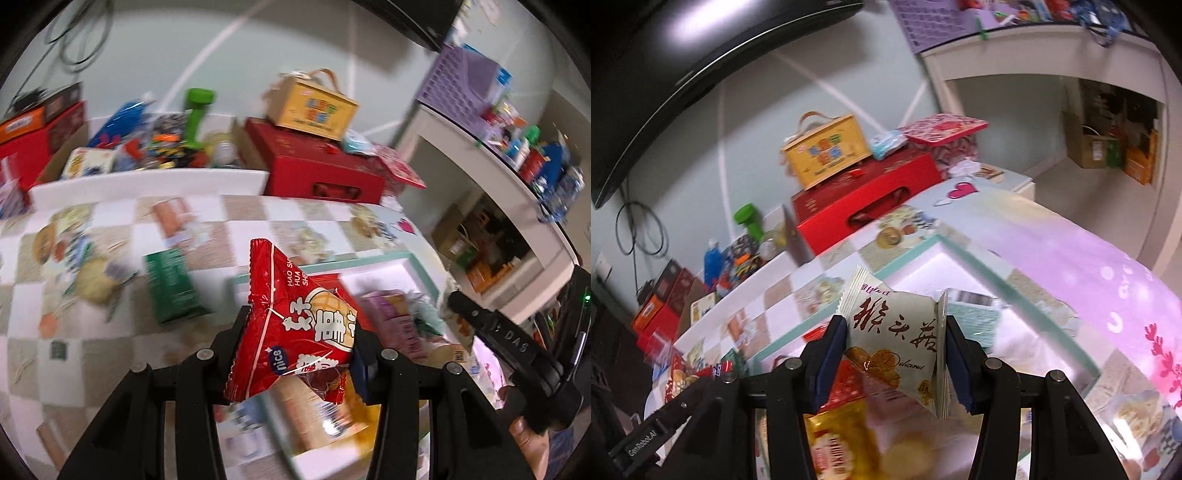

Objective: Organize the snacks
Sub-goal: 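Carry the red chip bag with the left tool while the right tool carries the pastry bag over the tray, then release the red chip bag into the tray with the left tool while the right tool releases the pastry bag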

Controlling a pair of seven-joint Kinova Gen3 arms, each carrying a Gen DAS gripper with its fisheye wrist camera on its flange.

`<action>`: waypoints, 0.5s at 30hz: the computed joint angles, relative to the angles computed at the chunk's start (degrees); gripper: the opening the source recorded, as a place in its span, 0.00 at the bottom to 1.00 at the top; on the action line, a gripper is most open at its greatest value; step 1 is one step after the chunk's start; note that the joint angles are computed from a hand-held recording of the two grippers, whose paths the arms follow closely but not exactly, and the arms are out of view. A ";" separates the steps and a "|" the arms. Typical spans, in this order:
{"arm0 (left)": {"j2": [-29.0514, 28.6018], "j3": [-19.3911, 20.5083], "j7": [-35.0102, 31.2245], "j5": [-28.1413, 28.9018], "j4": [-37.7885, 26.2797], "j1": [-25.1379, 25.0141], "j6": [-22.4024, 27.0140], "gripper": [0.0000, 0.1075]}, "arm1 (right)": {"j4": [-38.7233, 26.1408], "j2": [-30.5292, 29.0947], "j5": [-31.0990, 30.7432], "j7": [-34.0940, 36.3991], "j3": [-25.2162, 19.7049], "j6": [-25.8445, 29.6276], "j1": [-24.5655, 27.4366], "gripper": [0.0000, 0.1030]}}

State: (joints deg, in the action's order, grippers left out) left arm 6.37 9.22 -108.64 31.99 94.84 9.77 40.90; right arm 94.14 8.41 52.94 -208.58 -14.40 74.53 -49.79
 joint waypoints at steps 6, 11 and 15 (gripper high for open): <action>3.64 1.91 1.64 -2.91 -3.94 3.09 0.75 0.44 | 2.17 -1.14 -1.62 -1.19 0.01 -0.15 1.03 0.54; 6.33 2.72 3.64 -5.36 -5.93 4.78 1.19 0.45 | 2.99 -1.31 -2.51 -1.00 -0.34 -1.55 2.08 0.54; 7.92 2.81 5.82 -7.32 -7.05 5.70 1.67 0.45 | 2.91 -1.09 -2.72 0.08 -0.38 -2.77 2.43 0.54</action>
State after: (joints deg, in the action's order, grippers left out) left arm 14.29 12.03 -102.82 24.67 87.79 15.47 42.58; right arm 97.05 7.32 50.23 -208.50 -14.79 71.76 -47.36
